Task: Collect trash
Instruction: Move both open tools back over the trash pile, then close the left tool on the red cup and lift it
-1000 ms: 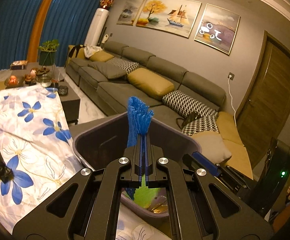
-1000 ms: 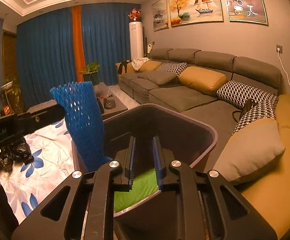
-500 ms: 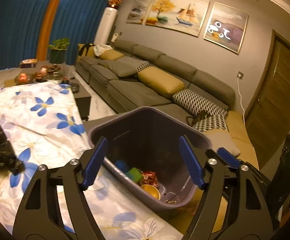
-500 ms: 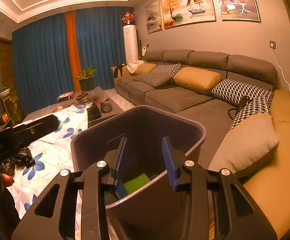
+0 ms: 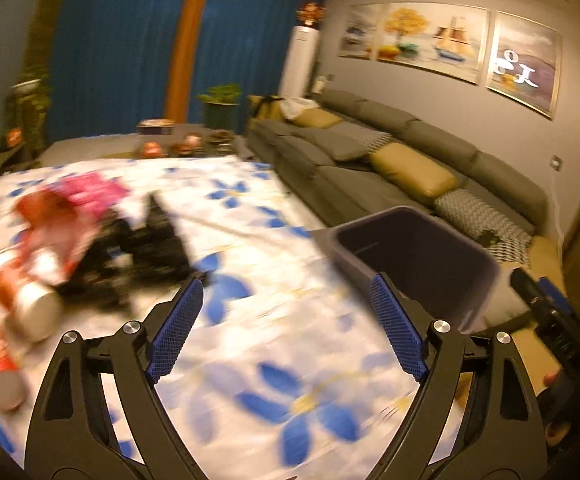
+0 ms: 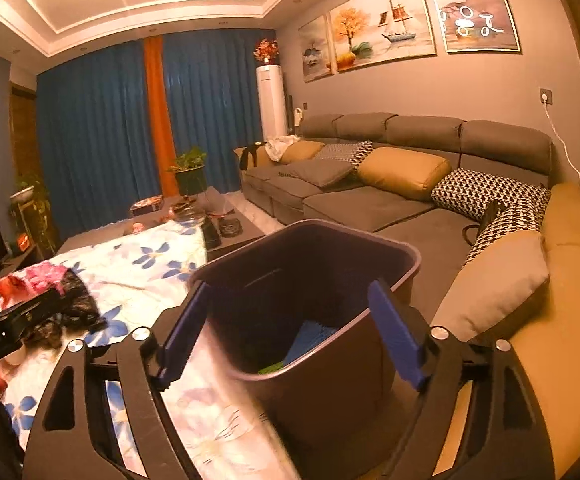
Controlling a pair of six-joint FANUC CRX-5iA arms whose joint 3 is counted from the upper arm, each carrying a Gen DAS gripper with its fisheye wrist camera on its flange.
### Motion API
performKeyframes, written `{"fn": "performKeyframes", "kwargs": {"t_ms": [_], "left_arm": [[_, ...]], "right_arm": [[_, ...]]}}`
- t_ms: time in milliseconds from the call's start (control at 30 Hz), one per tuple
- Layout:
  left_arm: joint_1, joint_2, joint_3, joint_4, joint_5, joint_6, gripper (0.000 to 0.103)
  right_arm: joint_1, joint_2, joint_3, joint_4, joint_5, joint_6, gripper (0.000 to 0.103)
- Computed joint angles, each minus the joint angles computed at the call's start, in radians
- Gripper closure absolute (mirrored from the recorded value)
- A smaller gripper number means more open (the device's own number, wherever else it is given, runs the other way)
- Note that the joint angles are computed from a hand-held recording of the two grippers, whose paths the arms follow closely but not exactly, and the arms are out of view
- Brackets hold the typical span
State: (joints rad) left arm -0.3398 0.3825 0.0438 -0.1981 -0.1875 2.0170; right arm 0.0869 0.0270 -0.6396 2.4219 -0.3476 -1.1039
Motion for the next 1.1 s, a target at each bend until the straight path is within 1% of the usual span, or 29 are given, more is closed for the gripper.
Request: {"fn": "performKeyframes", "kwargs": {"t_ms": [67,133,167,233,267,333,400,433,533,667,733,800,967,1100], "left_arm": [[-0.011,-0.042,0.008,-0.220,-0.076,0.238,0.019],[-0.013,-0.092,-0.026,-0.344,-0.115,0.385,0.019],[-0.014,-0.110,-0.039,-0.383,-0.130,0.433,0.019],[-0.025,-0.150,-0.063,-0.497,-0.173,0.558,0.019],[-0.038,-0.174,-0.077,-0.572,-0.214,0.637,0.019],[-0.047,-0.214,-0.112,-0.667,-0.269,0.749,0.019],[-0.040,-0.242,-0.143,-0.695,-0.290,0.796,0.019],[-0.032,-0.256,-0.161,-0.702,-0.295,0.811,0.019],[-0.028,-0.287,-0.198,-0.745,-0.346,0.860,0.019],[0.018,-0.324,-0.253,-0.726,-0.340,0.871,0.019],[0.031,-0.331,-0.266,-0.725,-0.339,0.882,0.019],[0.053,-0.330,-0.271,-0.701,-0.327,0.872,0.019],[0.096,-0.292,-0.255,-0.618,-0.303,0.821,0.019],[0.126,-0.249,-0.231,-0.542,-0.274,0.759,0.019]], "right_arm": [[0.009,-0.012,-0.005,0.049,0.017,-0.045,0.021],[0.016,-0.022,-0.002,0.098,0.042,-0.088,0.020],[0.023,-0.024,0.002,0.117,0.051,-0.104,0.020],[0.039,-0.025,0.016,0.176,0.074,-0.150,0.019],[0.050,-0.023,0.027,0.213,0.090,-0.177,0.019],[0.075,-0.019,0.038,0.254,0.101,-0.209,0.019],[0.103,-0.011,0.048,0.272,0.105,-0.219,0.019],[0.118,-0.004,0.059,0.291,0.113,-0.233,0.019],[0.163,0.023,0.092,0.322,0.126,-0.258,0.019],[0.208,0.050,0.125,0.360,0.140,-0.288,0.019],[0.228,0.064,0.137,0.352,0.138,-0.271,0.019],[0.248,0.076,0.141,0.320,0.126,-0.233,0.019],[0.258,0.099,0.159,0.296,0.125,-0.206,0.019],[0.245,0.111,0.179,0.326,0.142,-0.242,0.019]]}}
